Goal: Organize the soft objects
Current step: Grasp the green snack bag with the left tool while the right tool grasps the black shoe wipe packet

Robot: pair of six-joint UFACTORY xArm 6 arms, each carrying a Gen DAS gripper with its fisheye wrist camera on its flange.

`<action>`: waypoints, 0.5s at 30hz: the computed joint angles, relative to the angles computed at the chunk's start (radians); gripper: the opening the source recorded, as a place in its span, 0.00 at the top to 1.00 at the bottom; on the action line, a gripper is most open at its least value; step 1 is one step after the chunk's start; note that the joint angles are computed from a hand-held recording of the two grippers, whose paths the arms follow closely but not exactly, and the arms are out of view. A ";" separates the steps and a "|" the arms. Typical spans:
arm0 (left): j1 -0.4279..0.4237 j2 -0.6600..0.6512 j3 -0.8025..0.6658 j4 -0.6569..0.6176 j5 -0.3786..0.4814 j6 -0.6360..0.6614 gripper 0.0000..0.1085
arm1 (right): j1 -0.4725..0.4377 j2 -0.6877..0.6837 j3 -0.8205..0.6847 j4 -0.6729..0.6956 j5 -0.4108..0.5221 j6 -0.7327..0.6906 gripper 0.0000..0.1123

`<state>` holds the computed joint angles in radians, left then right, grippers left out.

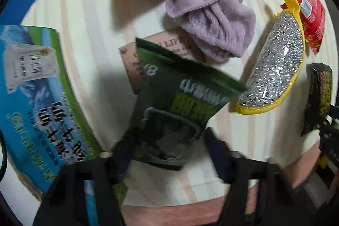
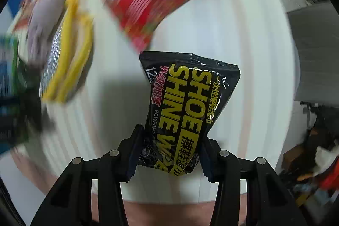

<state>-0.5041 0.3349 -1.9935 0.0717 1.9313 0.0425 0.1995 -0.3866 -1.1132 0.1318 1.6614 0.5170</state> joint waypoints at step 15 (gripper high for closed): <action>-0.007 -0.184 0.251 -0.106 -0.120 -0.181 0.63 | 0.014 -0.046 0.093 -0.066 -0.120 0.189 0.53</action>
<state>-0.5108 0.1509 -1.7424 -0.0341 1.8111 -0.1386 0.2134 -0.4329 -1.0206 0.0662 1.5412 0.7059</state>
